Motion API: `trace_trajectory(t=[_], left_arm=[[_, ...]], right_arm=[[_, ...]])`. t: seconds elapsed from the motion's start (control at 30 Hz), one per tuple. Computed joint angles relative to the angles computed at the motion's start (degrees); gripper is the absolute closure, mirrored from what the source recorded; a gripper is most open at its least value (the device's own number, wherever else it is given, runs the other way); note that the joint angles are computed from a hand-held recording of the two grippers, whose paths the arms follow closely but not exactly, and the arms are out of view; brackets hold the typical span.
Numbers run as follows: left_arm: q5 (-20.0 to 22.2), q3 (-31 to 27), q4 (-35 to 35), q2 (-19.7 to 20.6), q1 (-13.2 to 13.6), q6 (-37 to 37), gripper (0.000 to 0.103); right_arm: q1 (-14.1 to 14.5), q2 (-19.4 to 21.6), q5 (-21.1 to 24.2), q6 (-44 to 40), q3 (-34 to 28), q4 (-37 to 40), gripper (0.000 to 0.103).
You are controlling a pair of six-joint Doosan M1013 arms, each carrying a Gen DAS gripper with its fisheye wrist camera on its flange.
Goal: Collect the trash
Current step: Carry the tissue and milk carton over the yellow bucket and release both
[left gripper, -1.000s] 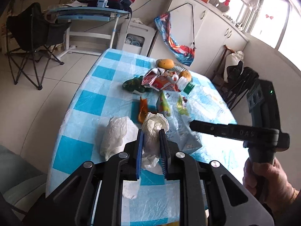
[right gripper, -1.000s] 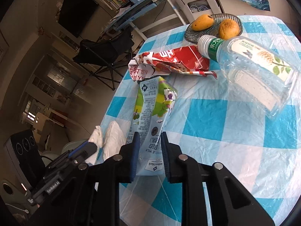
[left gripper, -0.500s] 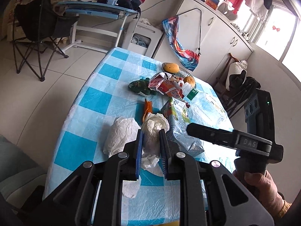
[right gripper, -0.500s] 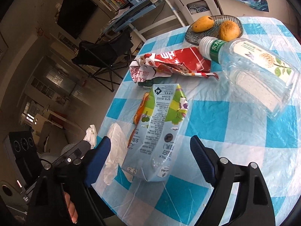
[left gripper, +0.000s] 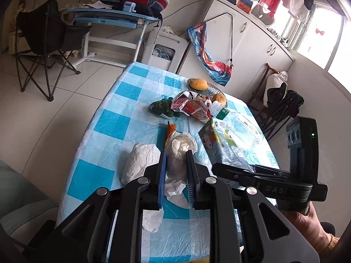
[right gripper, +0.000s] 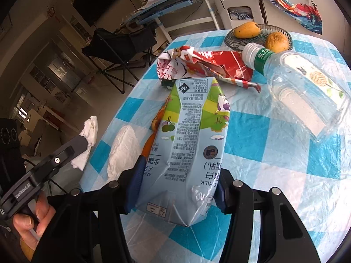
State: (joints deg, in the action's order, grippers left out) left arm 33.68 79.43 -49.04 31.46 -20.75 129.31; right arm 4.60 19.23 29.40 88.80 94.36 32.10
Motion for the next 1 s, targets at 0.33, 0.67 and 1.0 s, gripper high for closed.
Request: trace_trajectory(t=[0.33, 0.67, 1.0], left_arm=[[-3.84, 2.18, -2.12, -1.62, -0.61, 4.99, 0.086], [-7.17, 5.27, -5.01, -4.13, -1.13, 12.68, 0.086], [-5.54, 10.43, -6.47, -6.89, -1.43, 15.89, 0.086]], right_arm=[[-1.02, -4.0, -1.12, -11.48, 4.38, 10.72, 0.049], [2.97, -6.25, 7.06, -17.9, 7.44, 12.55, 0.049], [9.02, -7.45, 16.04, -6.5, 9.91, -4.95, 0.044]])
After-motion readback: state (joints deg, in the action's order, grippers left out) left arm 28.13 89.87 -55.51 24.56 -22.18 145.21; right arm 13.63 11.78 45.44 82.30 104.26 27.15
